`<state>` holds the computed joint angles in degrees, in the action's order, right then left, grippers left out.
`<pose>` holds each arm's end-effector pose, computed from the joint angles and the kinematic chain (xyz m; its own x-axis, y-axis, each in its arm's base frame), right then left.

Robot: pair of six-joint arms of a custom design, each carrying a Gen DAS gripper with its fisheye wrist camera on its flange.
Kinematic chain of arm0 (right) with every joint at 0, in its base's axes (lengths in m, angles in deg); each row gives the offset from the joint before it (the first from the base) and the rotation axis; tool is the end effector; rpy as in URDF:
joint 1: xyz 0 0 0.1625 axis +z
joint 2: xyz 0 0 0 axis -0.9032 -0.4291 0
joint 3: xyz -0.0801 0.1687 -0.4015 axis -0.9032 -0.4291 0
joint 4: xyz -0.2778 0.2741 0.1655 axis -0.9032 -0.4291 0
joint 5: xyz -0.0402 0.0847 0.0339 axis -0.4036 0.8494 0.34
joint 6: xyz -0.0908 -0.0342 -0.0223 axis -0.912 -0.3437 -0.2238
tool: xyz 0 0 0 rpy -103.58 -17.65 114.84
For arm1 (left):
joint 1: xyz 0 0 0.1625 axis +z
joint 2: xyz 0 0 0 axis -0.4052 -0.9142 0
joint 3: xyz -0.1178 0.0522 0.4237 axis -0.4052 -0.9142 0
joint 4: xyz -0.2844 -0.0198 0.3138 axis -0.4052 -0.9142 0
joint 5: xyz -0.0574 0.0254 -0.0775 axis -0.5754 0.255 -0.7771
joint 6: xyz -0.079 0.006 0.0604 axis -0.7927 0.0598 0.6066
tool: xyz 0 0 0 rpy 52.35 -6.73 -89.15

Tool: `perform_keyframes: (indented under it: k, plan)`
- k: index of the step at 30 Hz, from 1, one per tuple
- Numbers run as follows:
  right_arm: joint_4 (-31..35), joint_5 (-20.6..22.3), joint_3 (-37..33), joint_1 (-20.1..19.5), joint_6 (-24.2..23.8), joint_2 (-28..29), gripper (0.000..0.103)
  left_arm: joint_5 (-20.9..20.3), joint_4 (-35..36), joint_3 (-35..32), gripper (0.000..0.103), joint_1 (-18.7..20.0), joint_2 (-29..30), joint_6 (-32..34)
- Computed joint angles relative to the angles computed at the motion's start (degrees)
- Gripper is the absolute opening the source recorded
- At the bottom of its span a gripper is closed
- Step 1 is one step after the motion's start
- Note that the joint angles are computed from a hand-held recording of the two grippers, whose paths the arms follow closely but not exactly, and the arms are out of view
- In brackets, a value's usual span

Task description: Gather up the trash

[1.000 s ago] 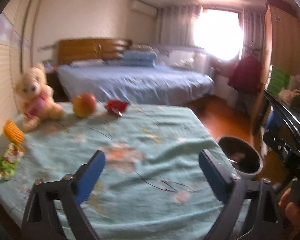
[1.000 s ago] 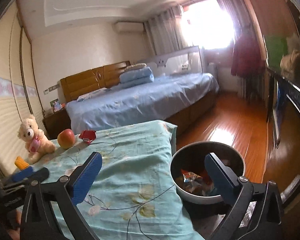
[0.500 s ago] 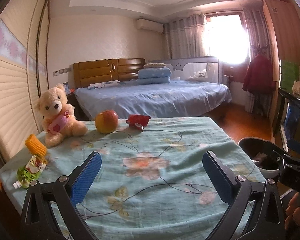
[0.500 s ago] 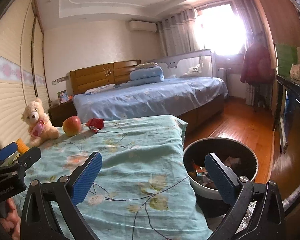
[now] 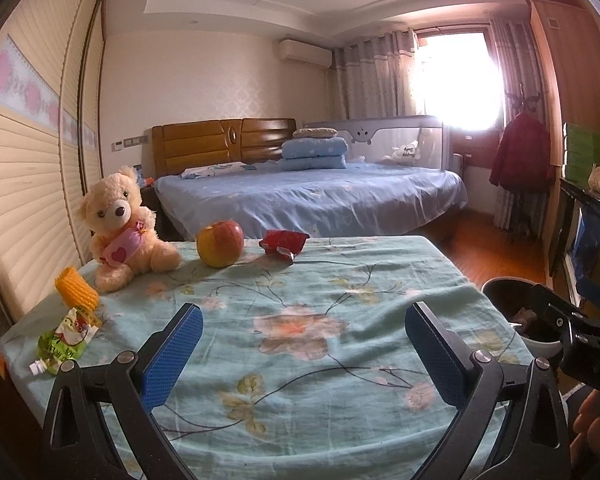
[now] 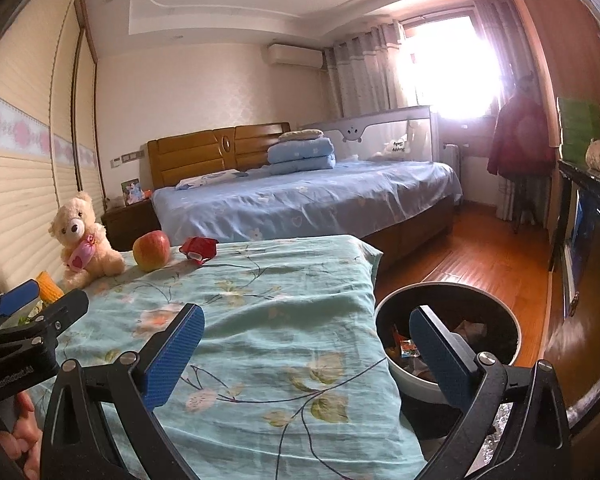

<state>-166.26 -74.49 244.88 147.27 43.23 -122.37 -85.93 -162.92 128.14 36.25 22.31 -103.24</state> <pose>0.0950 -0.3298 0.1821 -0.7495 -0.2371 0.6181 -0.6567 0.3845 -0.6487 -0.2255 -0.2859 0.0308 -0.6863 -0.1242 -0.7167 0.6483 0.3424 -0.6801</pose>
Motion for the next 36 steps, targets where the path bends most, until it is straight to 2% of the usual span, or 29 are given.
perform_keyframes:
  k: [6, 12, 20, 32, 36]
  plan:
    - [0.3, -0.1, -0.1, 0.3, 0.4, 0.0, 0.103, -0.3, 0.3, 0.1, 0.102, 0.0, -0.2, -0.2]
    - [0.0, -0.3, -0.1, 0.4, 0.3, 0.2, 0.103, -0.7, -2.9, 0.7, 0.102, 0.0, 0.0, 1.8]
    - [0.3, -0.2, 0.0, 0.4, 0.4, 0.0, 0.103, -0.7, -2.4, 0.9, 0.102, 0.0, -0.3, 1.0]
    - [0.8, -0.4, 0.0, 0.6, 0.6, -0.3, 0.103, -0.4, 3.7, 0.1, 0.102, 0.0, -1.2, -2.6]
    - [1.0, -0.6, 0.0, 0.8, 0.8, -0.2, 0.103, -0.3, 3.6, 0.1, 0.102, 0.1, -1.1, -2.5]
